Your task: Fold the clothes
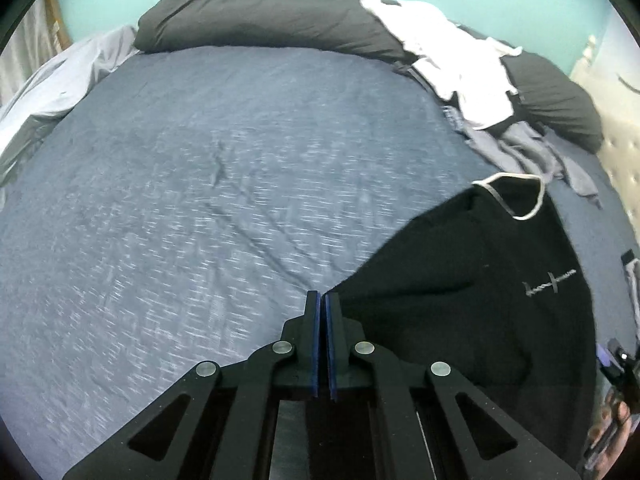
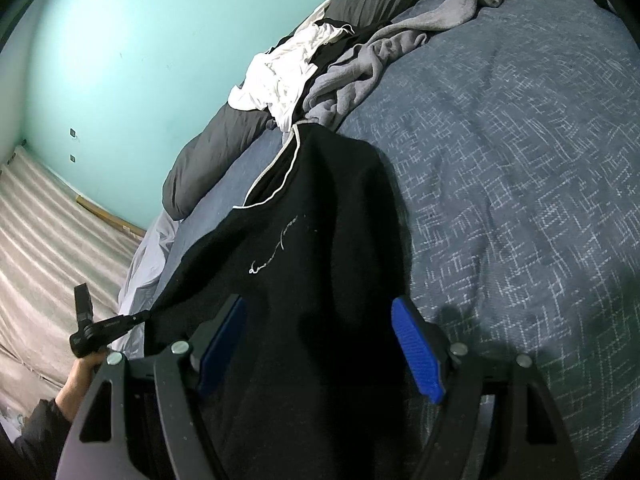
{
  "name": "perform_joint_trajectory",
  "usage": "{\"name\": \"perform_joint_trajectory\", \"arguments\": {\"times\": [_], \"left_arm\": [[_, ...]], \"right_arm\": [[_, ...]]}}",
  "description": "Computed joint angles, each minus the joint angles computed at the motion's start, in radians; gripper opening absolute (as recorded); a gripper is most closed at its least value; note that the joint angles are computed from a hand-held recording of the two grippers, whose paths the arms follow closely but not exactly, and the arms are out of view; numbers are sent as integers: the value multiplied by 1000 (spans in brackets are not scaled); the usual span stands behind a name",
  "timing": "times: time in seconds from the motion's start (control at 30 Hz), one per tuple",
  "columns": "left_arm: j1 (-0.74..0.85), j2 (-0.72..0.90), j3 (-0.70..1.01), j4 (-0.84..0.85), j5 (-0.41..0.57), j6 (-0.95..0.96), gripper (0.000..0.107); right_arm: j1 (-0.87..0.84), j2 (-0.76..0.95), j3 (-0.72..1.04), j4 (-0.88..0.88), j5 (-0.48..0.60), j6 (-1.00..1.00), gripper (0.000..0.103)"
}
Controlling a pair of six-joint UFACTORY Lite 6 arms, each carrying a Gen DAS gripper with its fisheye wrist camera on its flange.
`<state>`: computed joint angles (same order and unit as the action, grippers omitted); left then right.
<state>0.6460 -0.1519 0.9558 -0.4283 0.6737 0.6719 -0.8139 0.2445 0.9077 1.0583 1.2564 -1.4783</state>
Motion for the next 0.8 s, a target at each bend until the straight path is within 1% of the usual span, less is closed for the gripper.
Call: {"name": "perform_joint_trajectory", "arguments": {"times": [0.2,0.33,0.43,0.5,0.57,0.63,0.67,0.73,0.77,0.8], "left_arm": [[0,121,141,24,-24,-56,2],[-15,213,238,66,-47,-133,3],[-35,320,302,133,-20,-216,4],[-31,322,286,114,-21,-190,5],[-11,289,249,74,-8,-123,5],[29,238,197,58,6,-57,8],[64,210,168,28,21,-6,11],[139,163,119,-28,57,90,22],[181,144,94,-56,78,135,30],[228,126,65,-83,102,184,34]], "right_arm": [[1,2,-2,0,-10,0,76],[5,6,-5,-1,-16,-2,76],[9,6,-8,-2,-19,-5,76],[9,8,-5,-2,-19,-4,76],[4,13,1,-2,-15,-2,76],[4,16,5,-1,-15,3,76],[4,17,5,-2,-14,5,76],[4,17,3,-2,-12,8,76],[4,15,1,-2,-10,9,76],[5,12,-1,-2,-8,10,76]]}}
